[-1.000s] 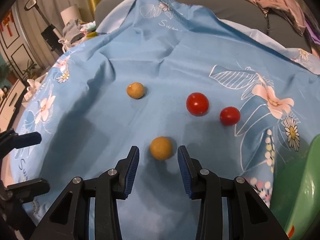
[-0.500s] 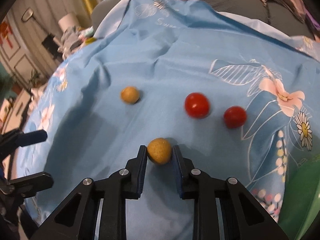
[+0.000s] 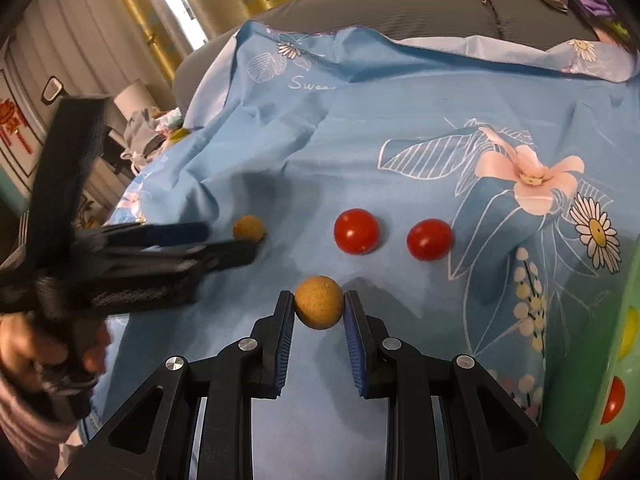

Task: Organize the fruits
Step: 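Grasp a small yellow fruit with the right gripper while the left gripper grasps another, then carry the yellow fruit into the bowl with the left gripper while the right gripper carries its fruit there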

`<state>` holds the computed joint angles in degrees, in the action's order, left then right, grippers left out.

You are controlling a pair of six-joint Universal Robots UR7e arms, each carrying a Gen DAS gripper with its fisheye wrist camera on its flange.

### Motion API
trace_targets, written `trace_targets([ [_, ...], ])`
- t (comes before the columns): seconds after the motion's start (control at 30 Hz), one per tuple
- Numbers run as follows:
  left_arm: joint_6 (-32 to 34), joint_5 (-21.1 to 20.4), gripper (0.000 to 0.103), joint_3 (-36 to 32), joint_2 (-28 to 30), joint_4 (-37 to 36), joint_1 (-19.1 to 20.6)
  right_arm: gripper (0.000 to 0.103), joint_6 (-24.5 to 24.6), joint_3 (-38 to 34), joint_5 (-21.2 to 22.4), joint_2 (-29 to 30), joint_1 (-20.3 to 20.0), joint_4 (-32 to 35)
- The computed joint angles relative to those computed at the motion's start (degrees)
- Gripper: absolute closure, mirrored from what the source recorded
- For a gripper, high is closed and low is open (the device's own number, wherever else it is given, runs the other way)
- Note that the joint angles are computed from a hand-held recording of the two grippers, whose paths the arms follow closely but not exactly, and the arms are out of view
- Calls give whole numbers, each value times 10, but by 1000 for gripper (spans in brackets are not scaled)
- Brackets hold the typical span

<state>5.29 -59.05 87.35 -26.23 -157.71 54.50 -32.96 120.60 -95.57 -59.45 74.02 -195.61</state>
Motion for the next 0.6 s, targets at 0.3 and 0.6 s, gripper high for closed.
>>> trace_targets([
  [0.3,14,17,75,-30,28,-7,2,76,-5,3,26,-2,-8,-1],
  [0.6,16,11,75,41,-14,-42,-8,76,-3,20,34,-11,-9,-17],
])
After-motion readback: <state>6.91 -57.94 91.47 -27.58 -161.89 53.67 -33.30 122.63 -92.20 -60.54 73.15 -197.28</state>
